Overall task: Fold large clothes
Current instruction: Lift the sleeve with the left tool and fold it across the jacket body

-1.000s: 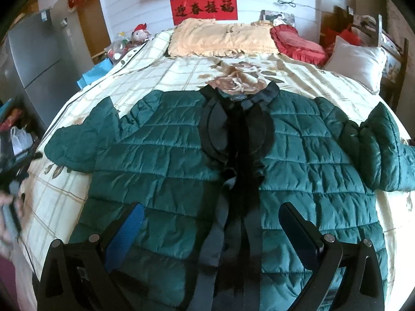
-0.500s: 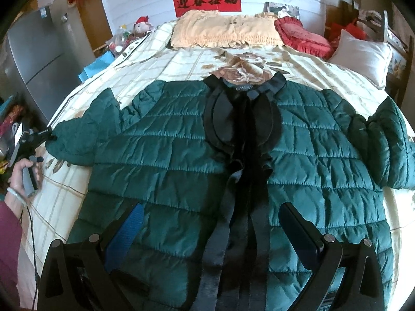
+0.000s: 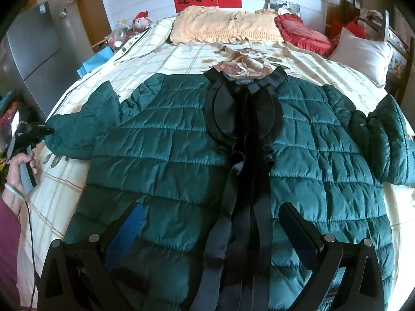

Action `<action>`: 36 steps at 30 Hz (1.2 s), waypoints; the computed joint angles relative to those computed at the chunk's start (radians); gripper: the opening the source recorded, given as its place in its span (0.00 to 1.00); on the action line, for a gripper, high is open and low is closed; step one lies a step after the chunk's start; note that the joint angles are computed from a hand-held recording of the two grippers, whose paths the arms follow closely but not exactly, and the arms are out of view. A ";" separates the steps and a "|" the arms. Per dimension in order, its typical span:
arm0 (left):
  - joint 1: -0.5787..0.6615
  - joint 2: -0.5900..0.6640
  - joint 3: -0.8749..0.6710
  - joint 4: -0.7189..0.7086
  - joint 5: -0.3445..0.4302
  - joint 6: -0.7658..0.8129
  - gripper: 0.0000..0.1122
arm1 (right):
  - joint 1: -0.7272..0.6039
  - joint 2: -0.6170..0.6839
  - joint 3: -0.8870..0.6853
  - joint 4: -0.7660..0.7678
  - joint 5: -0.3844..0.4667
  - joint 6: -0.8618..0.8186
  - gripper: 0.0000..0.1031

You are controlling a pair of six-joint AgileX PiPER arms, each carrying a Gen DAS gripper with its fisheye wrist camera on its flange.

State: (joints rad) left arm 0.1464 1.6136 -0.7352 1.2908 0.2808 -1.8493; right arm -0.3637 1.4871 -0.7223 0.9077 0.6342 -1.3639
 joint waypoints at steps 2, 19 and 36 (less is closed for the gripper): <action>-0.041 -0.066 0.025 -0.010 0.027 0.002 0.12 | -0.011 -0.008 0.002 -0.001 0.011 -0.001 1.00; -0.592 -0.342 -0.050 -0.285 0.357 0.207 0.12 | -0.169 -0.065 -0.010 -0.005 0.146 -0.069 1.00; -0.907 -0.060 -0.324 -0.322 0.398 0.193 0.12 | -0.331 0.007 -0.063 0.001 0.214 -0.138 1.00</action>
State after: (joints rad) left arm -0.7606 1.5536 -1.0597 0.9691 0.6792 -1.6562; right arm -0.6950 1.4936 -0.7851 0.9088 0.8482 -1.5018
